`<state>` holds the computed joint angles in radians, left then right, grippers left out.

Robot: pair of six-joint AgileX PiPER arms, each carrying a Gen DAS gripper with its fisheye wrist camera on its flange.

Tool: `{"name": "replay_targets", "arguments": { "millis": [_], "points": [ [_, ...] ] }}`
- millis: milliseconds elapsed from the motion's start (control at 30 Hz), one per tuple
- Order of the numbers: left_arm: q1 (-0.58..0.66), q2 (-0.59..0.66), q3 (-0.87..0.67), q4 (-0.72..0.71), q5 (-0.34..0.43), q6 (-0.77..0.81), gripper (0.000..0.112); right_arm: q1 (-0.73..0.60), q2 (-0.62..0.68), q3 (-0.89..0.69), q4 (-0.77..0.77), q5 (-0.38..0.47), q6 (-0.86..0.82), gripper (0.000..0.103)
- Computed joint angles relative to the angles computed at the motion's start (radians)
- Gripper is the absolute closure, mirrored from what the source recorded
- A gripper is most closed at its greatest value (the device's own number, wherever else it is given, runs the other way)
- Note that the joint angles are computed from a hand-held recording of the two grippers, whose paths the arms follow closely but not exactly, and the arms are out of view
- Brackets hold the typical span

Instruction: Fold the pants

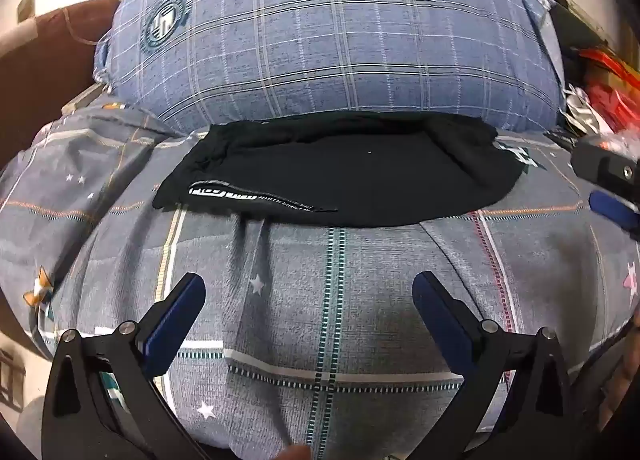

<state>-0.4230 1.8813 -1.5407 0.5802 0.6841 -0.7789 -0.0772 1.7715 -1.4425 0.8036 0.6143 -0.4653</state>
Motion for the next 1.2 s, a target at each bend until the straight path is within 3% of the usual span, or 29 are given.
{"name": "replay_targets", "arguments": {
  "millis": [67, 100, 200, 400, 700, 1067, 1133, 1200],
  "points": [
    [0.002, 0.008, -0.012, 0.009, 0.021, 0.005, 0.009, -0.004, 0.007, -0.007, -0.002, -0.008, -0.014, 0.002],
    [-0.012, 0.032, -0.058, 0.028, 0.073, 0.014, 0.009, -0.006, 0.005, -0.011, -0.006, -0.006, -0.033, 0.002],
    [-0.054, 0.071, -0.135, 0.076, 0.148, 0.013, 0.009, 0.035, -0.030, 0.031, -0.049, -0.092, -0.030, 0.002],
    [-0.038, -0.002, 0.000, 0.163, 0.045, -0.102, 0.009, 0.087, -0.081, 0.060, -0.231, -0.158, 0.109, 0.002],
    [-0.035, -0.020, 0.024, 0.195, 0.028, -0.144, 0.009, 0.075, -0.079, 0.060, -0.169, -0.146, 0.033, 0.002],
    [-0.008, -0.026, 0.022, 0.112, -0.005, -0.093, 0.009, 0.077, -0.075, 0.077, -0.243, -0.177, 0.110, 0.003],
    [-0.005, -0.028, 0.022, 0.101, -0.007, -0.086, 0.009, 0.061, -0.071, 0.074, -0.203, -0.161, 0.083, 0.004],
    [0.006, -0.023, -0.010, 0.049, 0.006, -0.040, 0.009, 0.039, -0.060, 0.048, -0.170, -0.116, 0.067, 0.012]
  ]
}}
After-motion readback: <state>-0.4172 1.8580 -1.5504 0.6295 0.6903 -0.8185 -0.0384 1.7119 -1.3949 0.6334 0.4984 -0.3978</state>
